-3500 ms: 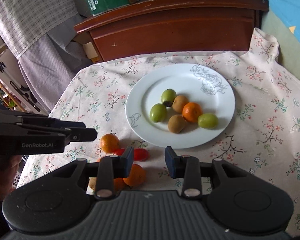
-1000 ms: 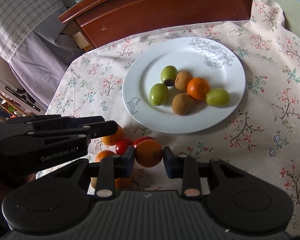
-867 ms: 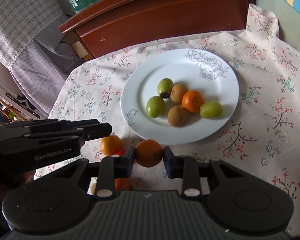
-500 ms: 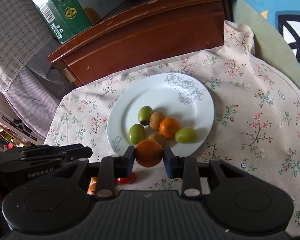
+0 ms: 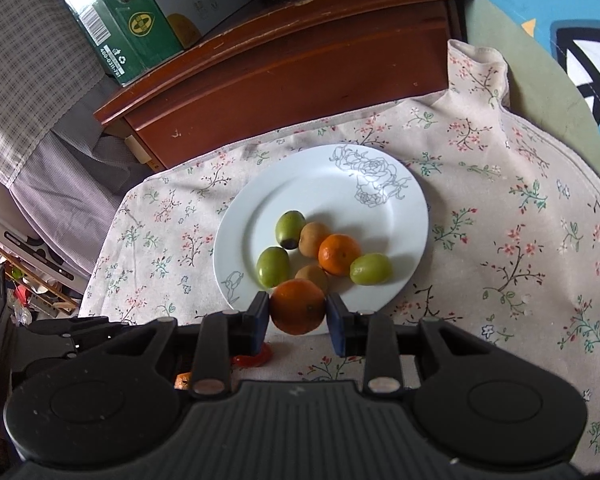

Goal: Organize fruits
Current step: 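Carry the tangerine onto the plate with the right tool while the left tool carries its tangerine there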

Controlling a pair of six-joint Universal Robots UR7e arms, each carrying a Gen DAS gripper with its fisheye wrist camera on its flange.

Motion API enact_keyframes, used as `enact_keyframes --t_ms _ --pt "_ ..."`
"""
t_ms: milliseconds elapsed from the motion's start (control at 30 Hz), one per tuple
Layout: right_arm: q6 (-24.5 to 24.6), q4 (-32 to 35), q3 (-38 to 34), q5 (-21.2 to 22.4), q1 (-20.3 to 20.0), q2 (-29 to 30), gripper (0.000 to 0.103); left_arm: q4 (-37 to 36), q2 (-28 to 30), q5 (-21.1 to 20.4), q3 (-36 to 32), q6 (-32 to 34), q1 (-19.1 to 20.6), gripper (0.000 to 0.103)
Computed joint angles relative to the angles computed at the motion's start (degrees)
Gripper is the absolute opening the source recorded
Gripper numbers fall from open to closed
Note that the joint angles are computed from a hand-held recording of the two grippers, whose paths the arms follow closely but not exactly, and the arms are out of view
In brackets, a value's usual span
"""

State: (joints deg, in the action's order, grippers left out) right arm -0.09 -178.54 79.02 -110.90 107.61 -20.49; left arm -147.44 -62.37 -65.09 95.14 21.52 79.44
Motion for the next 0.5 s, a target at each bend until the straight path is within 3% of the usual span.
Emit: enact_keyframes --t_ms 133,300,500 --pt "0.02 0.36 -0.14 0.13 -0.07 0.01 0.031 0.83 -0.14 -1.26 -0.32 -0.23 0.21 0.026" --pt "-0.35 -0.22 -0.34 -0.37 -0.17 0.08 0.031 -1.76 0.06 -0.87 -0.36 -0.35 -0.17 0.024" --pt "-1.75 -3.17 -1.28 -3.12 -0.49 0.64 0.031 -7.18 1.55 -3.66 -2.36 -1.11 0.03 0.021"
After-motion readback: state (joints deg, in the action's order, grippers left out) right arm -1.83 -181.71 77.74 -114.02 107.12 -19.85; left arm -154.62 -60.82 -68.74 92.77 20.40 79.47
